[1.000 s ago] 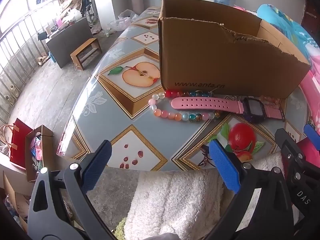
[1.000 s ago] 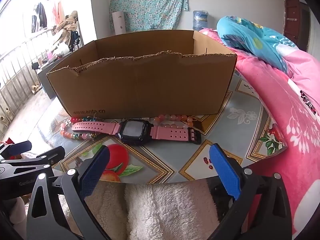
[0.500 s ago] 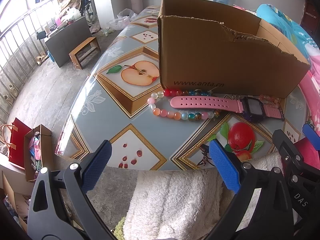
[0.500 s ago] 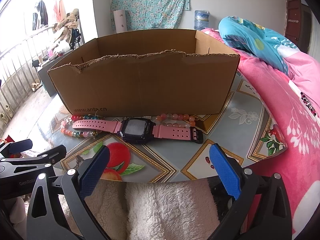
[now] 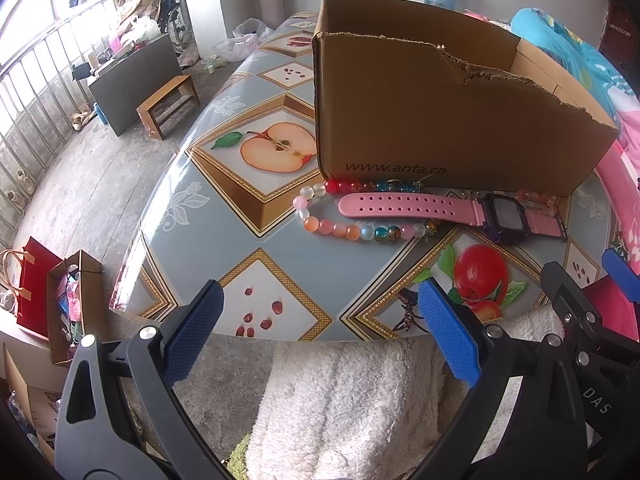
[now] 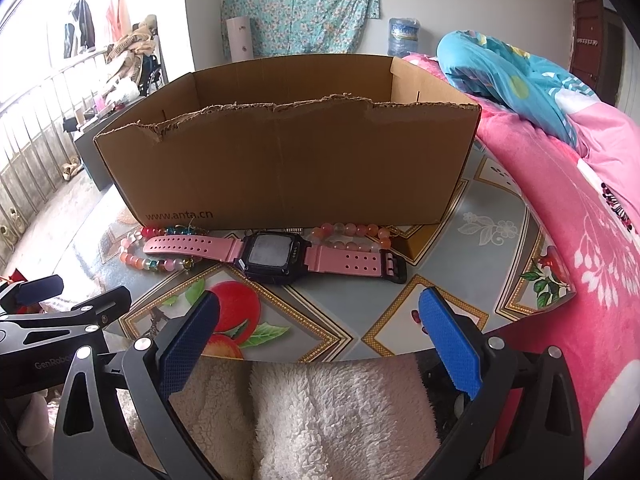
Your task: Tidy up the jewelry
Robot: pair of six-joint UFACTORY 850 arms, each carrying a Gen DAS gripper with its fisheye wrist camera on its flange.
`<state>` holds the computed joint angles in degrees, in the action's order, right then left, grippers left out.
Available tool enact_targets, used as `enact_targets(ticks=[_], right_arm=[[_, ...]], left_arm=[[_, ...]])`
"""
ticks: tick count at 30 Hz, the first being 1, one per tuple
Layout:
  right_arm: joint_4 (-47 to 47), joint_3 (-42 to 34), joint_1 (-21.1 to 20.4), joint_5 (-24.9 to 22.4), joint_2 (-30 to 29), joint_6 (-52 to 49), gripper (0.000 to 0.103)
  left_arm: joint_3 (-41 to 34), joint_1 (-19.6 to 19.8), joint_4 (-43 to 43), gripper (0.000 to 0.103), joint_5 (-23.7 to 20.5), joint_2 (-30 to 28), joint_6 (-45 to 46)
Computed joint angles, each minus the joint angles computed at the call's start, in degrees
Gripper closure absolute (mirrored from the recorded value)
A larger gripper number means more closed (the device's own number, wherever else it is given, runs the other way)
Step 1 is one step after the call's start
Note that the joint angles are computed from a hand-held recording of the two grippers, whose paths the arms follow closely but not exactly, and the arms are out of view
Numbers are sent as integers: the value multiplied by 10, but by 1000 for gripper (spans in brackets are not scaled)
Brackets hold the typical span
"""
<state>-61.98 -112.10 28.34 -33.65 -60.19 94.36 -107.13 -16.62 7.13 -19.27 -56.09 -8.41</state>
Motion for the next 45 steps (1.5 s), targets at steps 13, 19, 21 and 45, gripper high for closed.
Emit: enact_targets(ticks=[13, 19, 21, 45], right_arm=[[2, -1, 0, -2, -1, -2, 6], [1, 3, 0, -5, 2, -1, 6], [1, 4, 0, -5, 2, 0, 6], [-45, -8, 3, -36, -2, 24, 6]], left_arm=[[-2, -1, -3, 9, 0, 0, 3], [-3, -2, -4, 9, 0, 0, 5], [-1, -1, -7, 9, 1, 1, 8], [17, 13, -104, 9, 33, 7, 114]])
